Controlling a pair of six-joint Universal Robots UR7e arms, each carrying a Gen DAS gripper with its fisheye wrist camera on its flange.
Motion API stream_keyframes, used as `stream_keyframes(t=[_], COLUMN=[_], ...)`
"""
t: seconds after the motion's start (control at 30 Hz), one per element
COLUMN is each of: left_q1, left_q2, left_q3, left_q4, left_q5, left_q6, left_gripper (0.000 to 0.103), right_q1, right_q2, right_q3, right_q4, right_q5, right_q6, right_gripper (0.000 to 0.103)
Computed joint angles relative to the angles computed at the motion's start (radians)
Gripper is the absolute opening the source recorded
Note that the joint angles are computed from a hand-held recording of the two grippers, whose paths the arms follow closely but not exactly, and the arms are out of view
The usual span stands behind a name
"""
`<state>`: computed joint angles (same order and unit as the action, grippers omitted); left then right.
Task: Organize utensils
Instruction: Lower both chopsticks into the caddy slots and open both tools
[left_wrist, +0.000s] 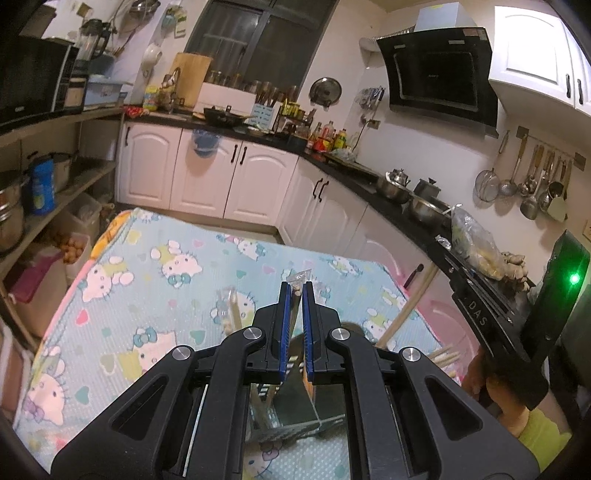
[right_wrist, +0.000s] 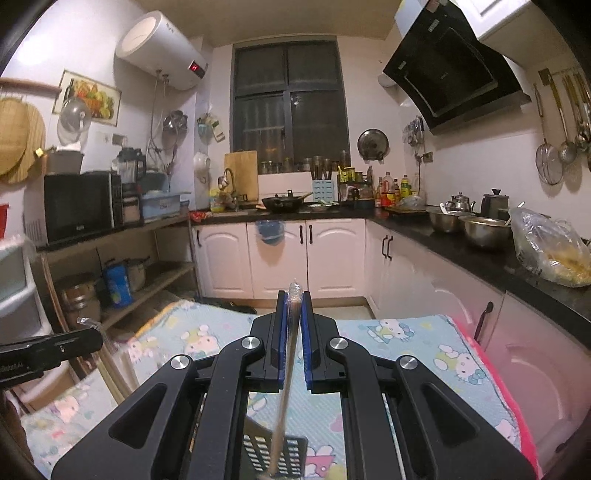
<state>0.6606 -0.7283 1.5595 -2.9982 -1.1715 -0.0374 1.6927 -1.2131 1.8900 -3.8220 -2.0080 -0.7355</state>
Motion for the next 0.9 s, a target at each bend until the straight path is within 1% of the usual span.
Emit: stream_keyframes(t=[0.23, 0.47, 0.57, 0.63, 0.7, 0.77, 0.9], left_q1=[0.003, -0.008, -0.014, -0.016, -0.017, -0.018, -0.021], left_q2=[-0.008, -0.017, -0.025, -0.029, -0.033, -0.038, -0.047], left_q3=[0.033, 0.060, 0.074, 0.079, 0.084, 0.090, 0.107], left_q4=[0.004, -0.001, 0.000, 0.006, 0.011, 0.016, 0.020], left_q5=[0.003, 0.026, 0.039, 0.044, 0.050, 0.054, 0.066], left_q6=[-0.021, -0.022, -0.024, -0.031, -0.038, -0.042, -0.053], left_gripper=[0.002, 0.002, 0.002, 0.002, 0.002, 0.003, 0.015], right_q1=[-0.008, -0.012, -0.012, -0.007, -0.001, 0.005, 0.013], right_q2=[-0.029, -0.077, -0.098, -0.108, -0.119, -0.130, -0.152], right_q3=[0.045, 0.102, 0.128, 0.139, 0.149, 0.159, 0.174], right_q4=[0.035, 0.083, 0.090, 0.098, 0.108, 0.120, 0.138], right_q5=[-0.025, -0.054, -0.054, -0.062, -0.069, -0.080, -0.091], right_q6=[0.029, 0.091, 0.105, 0.108, 0.112, 0.116, 0.122], right_gripper=[0.009, 0.010, 0.011, 0.012, 0.017, 0.019, 0.021])
